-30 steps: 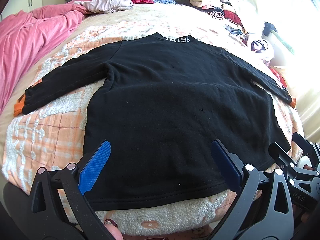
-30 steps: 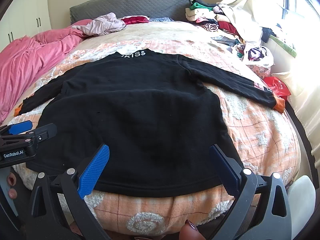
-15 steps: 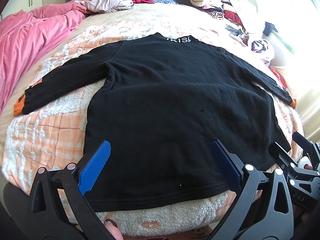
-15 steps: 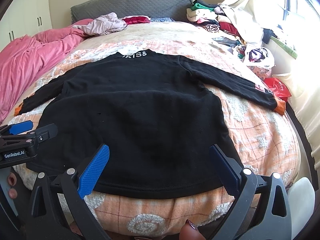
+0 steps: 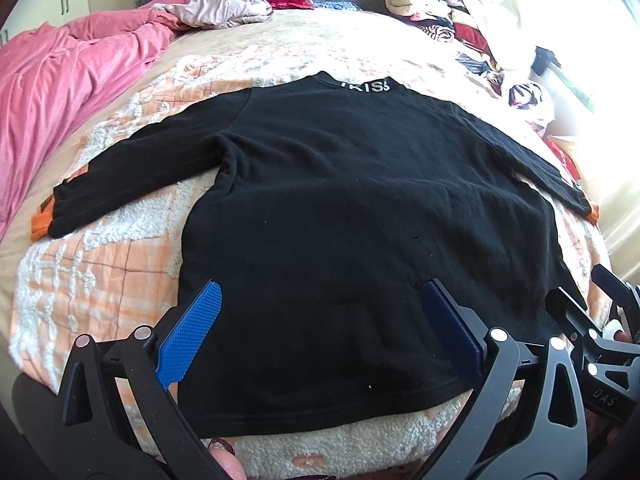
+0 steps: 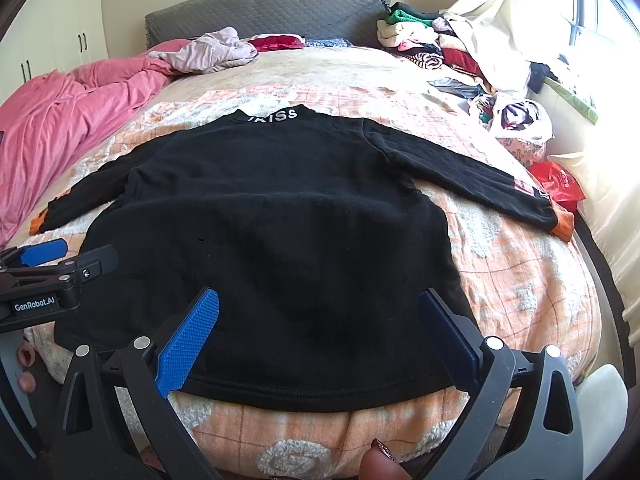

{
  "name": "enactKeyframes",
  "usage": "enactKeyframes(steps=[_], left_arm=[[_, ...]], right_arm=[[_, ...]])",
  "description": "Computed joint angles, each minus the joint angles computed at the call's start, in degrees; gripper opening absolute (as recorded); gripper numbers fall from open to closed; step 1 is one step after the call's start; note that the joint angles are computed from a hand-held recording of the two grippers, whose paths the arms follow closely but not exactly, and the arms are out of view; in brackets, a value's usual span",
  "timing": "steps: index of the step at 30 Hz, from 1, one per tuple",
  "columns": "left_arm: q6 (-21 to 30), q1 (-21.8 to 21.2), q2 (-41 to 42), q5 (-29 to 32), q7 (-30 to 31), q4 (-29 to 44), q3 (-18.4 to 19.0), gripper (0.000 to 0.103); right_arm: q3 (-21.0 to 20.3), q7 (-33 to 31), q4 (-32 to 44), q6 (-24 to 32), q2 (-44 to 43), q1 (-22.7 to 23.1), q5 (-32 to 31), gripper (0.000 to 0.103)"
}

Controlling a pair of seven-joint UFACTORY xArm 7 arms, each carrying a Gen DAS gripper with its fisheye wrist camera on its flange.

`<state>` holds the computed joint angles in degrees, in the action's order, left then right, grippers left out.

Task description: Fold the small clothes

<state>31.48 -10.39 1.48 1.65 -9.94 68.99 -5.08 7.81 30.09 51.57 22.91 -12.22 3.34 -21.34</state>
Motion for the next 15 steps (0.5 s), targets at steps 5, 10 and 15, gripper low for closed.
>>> enactKeyframes(steps=[5,10,15], left_arm=[[0.5,0.1,1.1,0.5,-0.5,1.8,0.2,0.094],[1.9,-0.1,3.0,3.5,-2.7,4.6,0.6,0.094],[2.9,-0.3,5.2,5.9,-4.5,8.0,1.0,0.094]], right_arm=[[-0.4,-1.0,1.6,0.8,1.1,0.4,0.8,0.099],[-0.6,-1.0,4.6,1.8,3.3,0.5,-0.3,0.099],[-1.5,-1.4,8.0,2.4,5.8,1.0,-0.7,0.099]])
